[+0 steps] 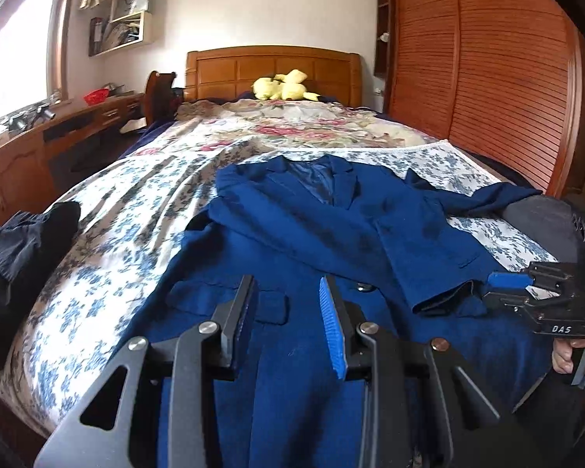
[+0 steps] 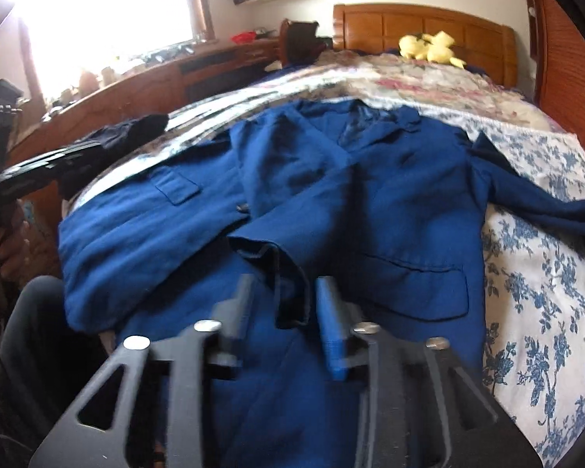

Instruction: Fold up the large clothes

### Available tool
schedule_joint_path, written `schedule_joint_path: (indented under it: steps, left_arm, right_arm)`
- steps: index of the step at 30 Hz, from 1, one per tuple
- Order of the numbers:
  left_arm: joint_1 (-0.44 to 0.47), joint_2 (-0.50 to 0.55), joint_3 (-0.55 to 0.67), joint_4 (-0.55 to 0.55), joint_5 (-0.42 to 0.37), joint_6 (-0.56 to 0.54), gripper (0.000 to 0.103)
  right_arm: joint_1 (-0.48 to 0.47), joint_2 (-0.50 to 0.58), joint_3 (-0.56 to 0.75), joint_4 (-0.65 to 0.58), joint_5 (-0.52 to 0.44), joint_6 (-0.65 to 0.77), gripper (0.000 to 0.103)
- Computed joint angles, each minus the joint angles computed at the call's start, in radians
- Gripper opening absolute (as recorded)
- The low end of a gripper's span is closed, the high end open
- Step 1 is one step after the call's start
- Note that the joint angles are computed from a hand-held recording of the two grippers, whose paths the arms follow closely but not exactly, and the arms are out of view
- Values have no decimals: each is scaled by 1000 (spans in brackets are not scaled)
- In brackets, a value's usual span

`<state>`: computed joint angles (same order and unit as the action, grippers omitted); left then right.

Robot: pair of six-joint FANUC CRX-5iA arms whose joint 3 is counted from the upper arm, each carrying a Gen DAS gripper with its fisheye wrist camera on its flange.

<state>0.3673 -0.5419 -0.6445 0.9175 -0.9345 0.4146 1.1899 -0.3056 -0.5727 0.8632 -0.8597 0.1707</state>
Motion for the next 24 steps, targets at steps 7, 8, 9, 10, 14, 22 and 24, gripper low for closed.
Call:
schedule_joint_path:
  steps: [7,8,9,10,14,22,24]
  left_arm:
    - [-75,87,39,55,49,-65,31]
    - [-87,104,45,68,59,-74,31]
    - [-97,120,51,79,66,-84,31]
    - [-106,134,56,85,73,-92,31]
    - [-147,195,73,107,116,-130,31]
    - [-161,273,81,110,110,-172,31]
    - [-159,280,83,108,94,-173,31]
  right_arm:
    - [-19,53,49,63,13,-22,52]
    - [-28,71,68,51,17,-5,52]
    - [-35,90,87,40,16,16,53]
    - [-38,101,97,33,17,31,54]
    - [-58,161,151,-26,36,115,62]
    - [-68,248,215,-142,-16,171,63]
    - [-65,259,222,-155,-37,178,63]
